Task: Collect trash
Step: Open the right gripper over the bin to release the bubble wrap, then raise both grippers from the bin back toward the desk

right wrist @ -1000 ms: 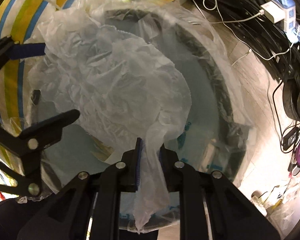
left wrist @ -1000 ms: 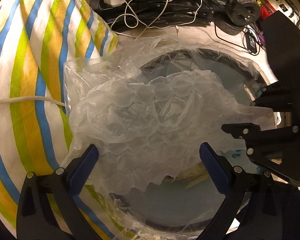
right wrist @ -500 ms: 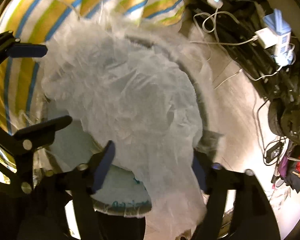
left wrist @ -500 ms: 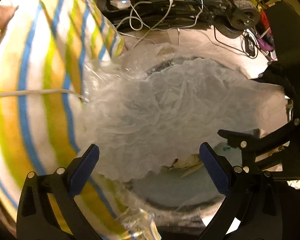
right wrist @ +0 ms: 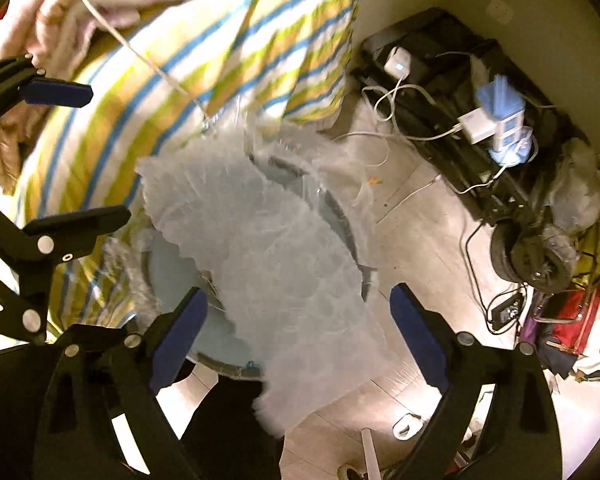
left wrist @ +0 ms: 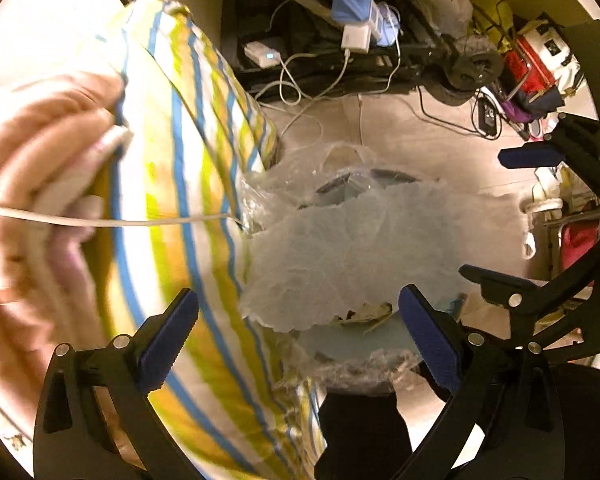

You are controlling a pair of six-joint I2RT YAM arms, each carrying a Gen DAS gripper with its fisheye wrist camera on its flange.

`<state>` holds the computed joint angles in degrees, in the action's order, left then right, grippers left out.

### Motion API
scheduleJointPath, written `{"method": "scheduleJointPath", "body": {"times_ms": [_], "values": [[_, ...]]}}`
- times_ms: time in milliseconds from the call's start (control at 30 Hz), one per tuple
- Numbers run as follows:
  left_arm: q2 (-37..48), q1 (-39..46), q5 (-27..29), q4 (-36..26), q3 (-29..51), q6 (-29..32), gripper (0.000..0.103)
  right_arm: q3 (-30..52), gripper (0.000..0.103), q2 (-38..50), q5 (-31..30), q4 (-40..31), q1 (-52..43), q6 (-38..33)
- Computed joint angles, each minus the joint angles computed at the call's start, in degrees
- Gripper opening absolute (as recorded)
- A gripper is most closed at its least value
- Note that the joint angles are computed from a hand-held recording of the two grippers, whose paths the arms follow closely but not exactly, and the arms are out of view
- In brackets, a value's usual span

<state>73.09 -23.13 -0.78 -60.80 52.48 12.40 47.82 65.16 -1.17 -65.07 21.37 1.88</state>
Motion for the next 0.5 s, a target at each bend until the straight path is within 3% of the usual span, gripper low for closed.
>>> {"method": "scheduleJointPath", "body": {"times_ms": [500], "values": [[0.66, 1.1, 1.57, -22.62, 30.53, 6.07, 0.097, 30.87, 0.09, 0.35, 3.94, -20.43, -1.84, 5.53]]}}
